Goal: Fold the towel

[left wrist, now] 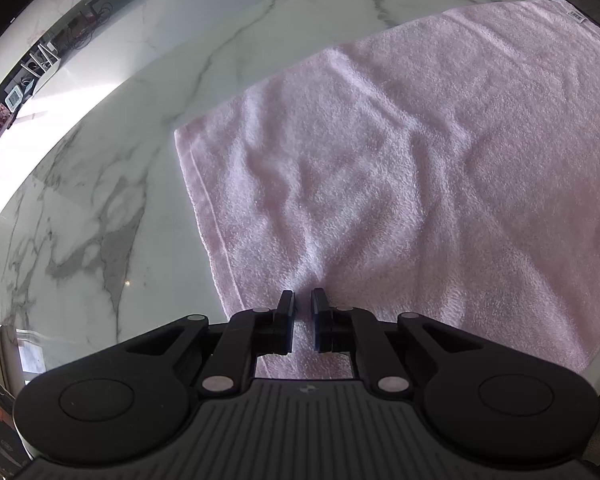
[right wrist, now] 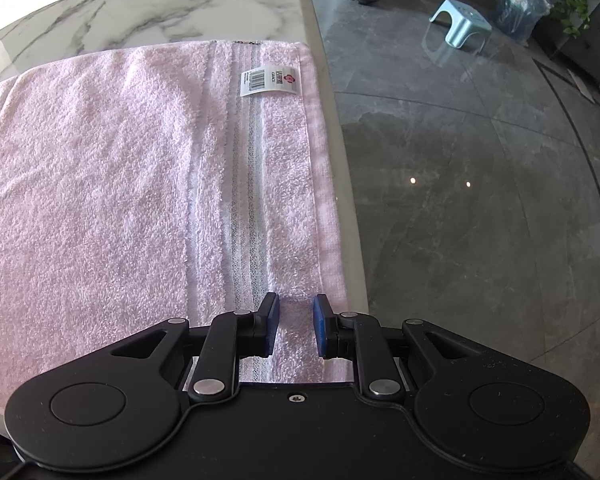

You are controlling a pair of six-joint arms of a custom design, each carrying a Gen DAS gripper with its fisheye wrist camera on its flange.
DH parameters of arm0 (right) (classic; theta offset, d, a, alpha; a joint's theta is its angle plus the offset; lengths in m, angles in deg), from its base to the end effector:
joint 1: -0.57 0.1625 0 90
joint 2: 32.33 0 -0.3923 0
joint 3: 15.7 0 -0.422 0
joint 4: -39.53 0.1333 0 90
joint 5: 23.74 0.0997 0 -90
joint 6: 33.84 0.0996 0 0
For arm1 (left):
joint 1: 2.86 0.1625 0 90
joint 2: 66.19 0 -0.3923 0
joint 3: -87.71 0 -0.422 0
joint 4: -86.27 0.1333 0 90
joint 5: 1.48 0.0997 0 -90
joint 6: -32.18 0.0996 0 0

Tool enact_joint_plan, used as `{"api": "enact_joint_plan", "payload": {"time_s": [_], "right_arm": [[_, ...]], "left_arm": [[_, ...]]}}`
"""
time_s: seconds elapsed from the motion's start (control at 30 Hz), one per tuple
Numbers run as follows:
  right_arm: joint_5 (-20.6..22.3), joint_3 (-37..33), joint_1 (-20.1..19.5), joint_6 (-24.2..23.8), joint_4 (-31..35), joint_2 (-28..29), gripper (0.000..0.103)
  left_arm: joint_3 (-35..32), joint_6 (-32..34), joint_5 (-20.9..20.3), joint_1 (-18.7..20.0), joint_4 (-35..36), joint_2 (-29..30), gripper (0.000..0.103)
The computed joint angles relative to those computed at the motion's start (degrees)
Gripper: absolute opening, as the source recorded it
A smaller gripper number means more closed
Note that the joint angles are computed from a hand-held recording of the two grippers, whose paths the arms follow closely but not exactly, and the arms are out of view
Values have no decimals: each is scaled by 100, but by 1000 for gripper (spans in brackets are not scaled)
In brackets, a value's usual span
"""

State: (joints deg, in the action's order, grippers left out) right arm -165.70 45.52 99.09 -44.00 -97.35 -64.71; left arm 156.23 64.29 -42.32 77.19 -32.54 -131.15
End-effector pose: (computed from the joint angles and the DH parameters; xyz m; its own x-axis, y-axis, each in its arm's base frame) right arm 0.1750 -0.7976 0.1415 -0.6106 -0.0183 0.7917 -0.2525 0.9520 -0.1727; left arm 0.0837 -0.7306 0.4753 -0.5097 0.3000 -0.8063 0.5044 0.8635 0.0024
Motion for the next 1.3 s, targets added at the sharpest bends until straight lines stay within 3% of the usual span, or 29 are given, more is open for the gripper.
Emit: {"api": "enact_joint_plan", "payload": {"time_s": [0.9, 1.3], "right_arm": [[58, 1154, -52, 58, -594, -504, 16], [145, 1841, -83, 174, -794, -752, 16]], "left_arm": [[-194, 63, 58, 5, -37, 178, 7], [-906, 133, 152, 34, 312, 646, 7]]}}
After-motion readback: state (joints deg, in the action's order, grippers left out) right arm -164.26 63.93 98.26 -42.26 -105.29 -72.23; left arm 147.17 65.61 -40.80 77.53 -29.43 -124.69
